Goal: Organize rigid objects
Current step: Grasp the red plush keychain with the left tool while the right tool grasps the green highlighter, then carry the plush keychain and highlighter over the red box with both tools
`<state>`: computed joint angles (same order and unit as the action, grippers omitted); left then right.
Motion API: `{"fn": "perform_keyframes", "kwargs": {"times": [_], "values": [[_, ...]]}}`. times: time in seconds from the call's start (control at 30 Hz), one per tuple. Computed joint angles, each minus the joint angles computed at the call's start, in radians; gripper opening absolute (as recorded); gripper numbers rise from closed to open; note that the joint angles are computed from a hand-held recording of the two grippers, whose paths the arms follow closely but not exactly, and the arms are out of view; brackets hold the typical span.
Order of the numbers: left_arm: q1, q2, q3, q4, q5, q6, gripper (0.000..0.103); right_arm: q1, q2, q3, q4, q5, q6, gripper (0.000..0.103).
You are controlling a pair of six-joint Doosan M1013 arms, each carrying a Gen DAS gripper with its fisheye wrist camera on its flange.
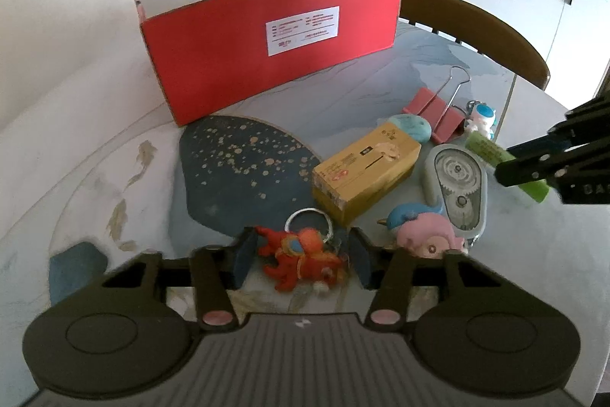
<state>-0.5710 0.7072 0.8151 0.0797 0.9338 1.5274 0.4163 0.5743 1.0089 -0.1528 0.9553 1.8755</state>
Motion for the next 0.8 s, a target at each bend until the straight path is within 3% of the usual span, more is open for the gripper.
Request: {"fn": "perform_keyframes", "kwargs": {"times": [0.17, 0.57, 0.8], "values": [[0.01, -0.005, 0.001, -0.035, 0.026, -0.031, 0.039, -0.003, -0.022, 0.021, 0.034, -0.02, 0.036, 0.016], [0.021, -0.055, 0.058, -0.082, -0.001, -0.064, 0.039, -0.002, -0.064, 0.045, 0.058, -0.059, 0.092, 0.016], [0.027, -0.073, 0.052, -0.108, 0.019, -0.104, 0.039, 0.0, -0.075, 0.03, 0.045, -0.067, 0.115, 0.016]]}}
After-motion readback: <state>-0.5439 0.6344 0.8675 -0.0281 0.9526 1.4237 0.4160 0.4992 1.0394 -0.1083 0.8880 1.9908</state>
